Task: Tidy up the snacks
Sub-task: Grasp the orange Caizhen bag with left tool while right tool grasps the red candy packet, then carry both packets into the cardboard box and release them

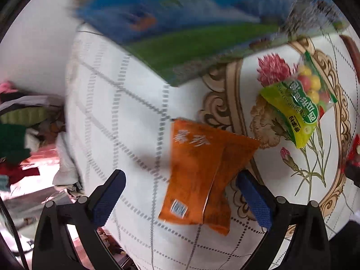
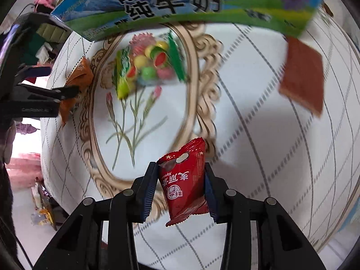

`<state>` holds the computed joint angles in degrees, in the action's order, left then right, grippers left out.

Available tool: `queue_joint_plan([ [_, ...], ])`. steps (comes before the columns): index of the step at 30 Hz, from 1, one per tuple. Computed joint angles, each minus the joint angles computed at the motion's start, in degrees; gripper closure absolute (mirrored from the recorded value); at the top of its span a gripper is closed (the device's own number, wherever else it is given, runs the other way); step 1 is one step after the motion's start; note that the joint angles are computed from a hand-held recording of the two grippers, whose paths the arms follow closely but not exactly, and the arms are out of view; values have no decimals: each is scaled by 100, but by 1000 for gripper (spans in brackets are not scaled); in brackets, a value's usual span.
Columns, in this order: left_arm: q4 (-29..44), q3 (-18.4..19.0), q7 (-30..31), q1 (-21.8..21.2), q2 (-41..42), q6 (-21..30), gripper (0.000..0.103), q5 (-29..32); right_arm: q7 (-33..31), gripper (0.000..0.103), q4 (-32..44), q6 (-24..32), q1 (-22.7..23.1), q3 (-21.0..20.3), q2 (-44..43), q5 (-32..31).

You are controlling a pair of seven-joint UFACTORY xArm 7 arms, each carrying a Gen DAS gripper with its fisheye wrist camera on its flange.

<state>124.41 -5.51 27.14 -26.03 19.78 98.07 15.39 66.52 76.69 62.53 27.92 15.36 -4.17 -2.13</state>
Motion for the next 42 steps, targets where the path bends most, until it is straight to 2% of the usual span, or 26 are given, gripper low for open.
queue_joint_plan([
  [2,334,16,-34,-20,262,318,11,-75,-133,61,117,13,-34,-55,120,104],
  [4,763,56,-241,29,539,747,38,-330,-190,61,318,39,-49,-93,342,105],
  [7,623,95,-722,194,397,738,47,-717,-198,61,502,-7,-42,-135,571,142],
  [9,288,93,-1089,329,152,689,47,-946,-186,61,216,-113,-36,-153,369,210],
  [16,-1918,-44,-2388,805,-1430,296,47,-1745,-249,61,-347,-403,-115,-156,-26,460],
  [20,-2873,-135,-2755,977,-2108,140,47,-2136,-370,61,-846,-508,-138,-138,-424,773],
  [23,-3299,-256,-2747,958,-2293,-174,46,-1897,-381,61,-929,-472,-161,-103,-470,814],
  [28,-3448,-420,-2671,818,-2255,-357,42,-1510,-378,59,-719,-321,-214,-92,-212,729],
  [33,-3459,-479,-2788,702,-2257,-391,41,-1453,-255,57,-377,-174,-111,-20,114,518],
  [36,-3177,-492,-2844,653,-2033,-374,41,-1411,-225,57,-276,-121,-52,-41,204,465],
  [42,-2793,-487,-2909,582,-2077,-172,49,-1479,-81,61,-299,-149,69,8,204,182],
])
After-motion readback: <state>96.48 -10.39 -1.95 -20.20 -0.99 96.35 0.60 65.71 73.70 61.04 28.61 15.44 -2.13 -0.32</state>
